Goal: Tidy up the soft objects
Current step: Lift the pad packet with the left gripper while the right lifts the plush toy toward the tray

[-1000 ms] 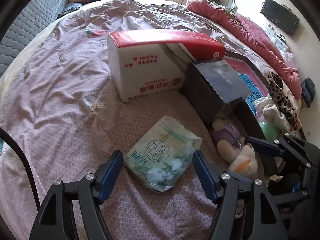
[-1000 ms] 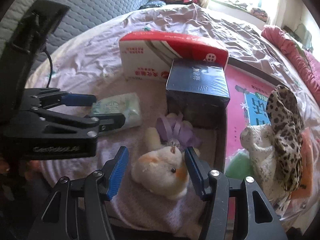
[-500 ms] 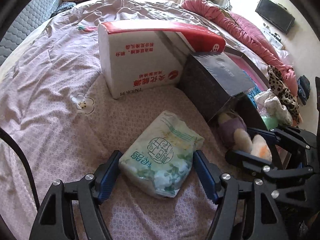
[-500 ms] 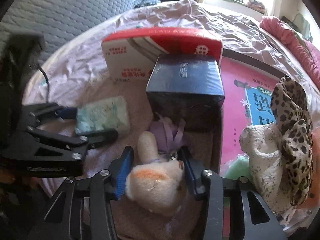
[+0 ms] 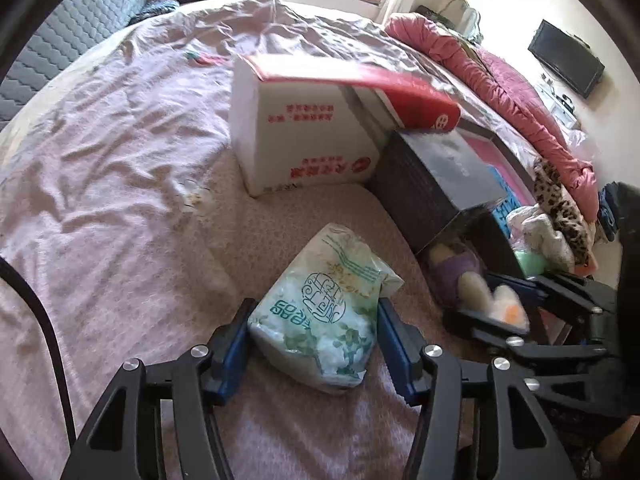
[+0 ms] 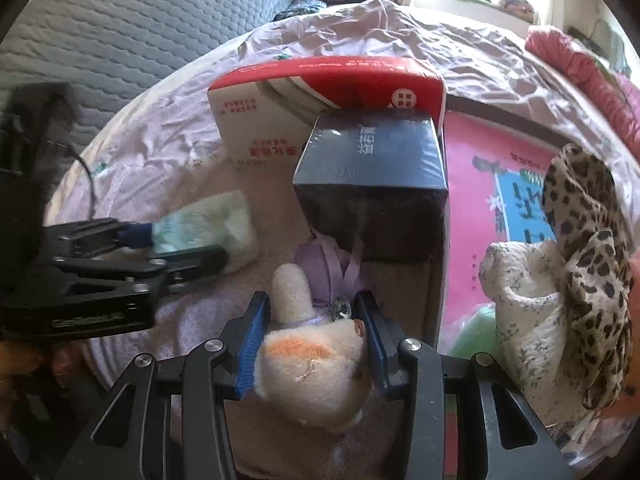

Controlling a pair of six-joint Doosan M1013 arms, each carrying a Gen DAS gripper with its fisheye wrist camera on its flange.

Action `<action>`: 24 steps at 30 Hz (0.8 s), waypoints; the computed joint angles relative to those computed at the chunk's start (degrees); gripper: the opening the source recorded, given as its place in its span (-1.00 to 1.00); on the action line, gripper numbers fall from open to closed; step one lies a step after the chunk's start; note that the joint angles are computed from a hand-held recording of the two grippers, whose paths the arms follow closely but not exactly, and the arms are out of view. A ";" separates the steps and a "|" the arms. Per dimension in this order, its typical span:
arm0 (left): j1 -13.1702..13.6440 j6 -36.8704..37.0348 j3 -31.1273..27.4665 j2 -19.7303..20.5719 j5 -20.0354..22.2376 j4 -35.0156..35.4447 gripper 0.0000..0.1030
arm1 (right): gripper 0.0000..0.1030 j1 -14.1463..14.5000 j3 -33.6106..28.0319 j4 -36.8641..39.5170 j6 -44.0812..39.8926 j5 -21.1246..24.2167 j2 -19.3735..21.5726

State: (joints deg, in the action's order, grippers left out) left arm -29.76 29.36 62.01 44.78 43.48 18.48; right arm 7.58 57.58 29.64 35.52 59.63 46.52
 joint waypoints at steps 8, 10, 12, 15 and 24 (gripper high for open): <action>-1.56 -9.05 2.80 -3.96 -4.34 8.73 0.13 | -0.14 -2.49 2.37 12.59 -6.80 1.04 -2.40; -2.17 -8.94 1.20 -3.87 -3.28 10.03 0.13 | -0.14 -3.71 3.23 16.87 -9.04 1.41 -3.67; -2.94 -7.62 -1.23 -3.25 -1.34 11.12 0.13 | -0.14 -4.95 3.44 19.91 -9.85 1.30 -4.62; -3.69 -5.11 -5.35 -1.94 -0.12 10.95 0.13 | -0.13 -6.73 2.72 22.77 -8.69 0.29 -5.27; -6.43 5.04 -25.17 7.11 10.03 10.33 0.13 | -0.13 -11.81 -0.25 25.80 -3.96 -5.97 -5.01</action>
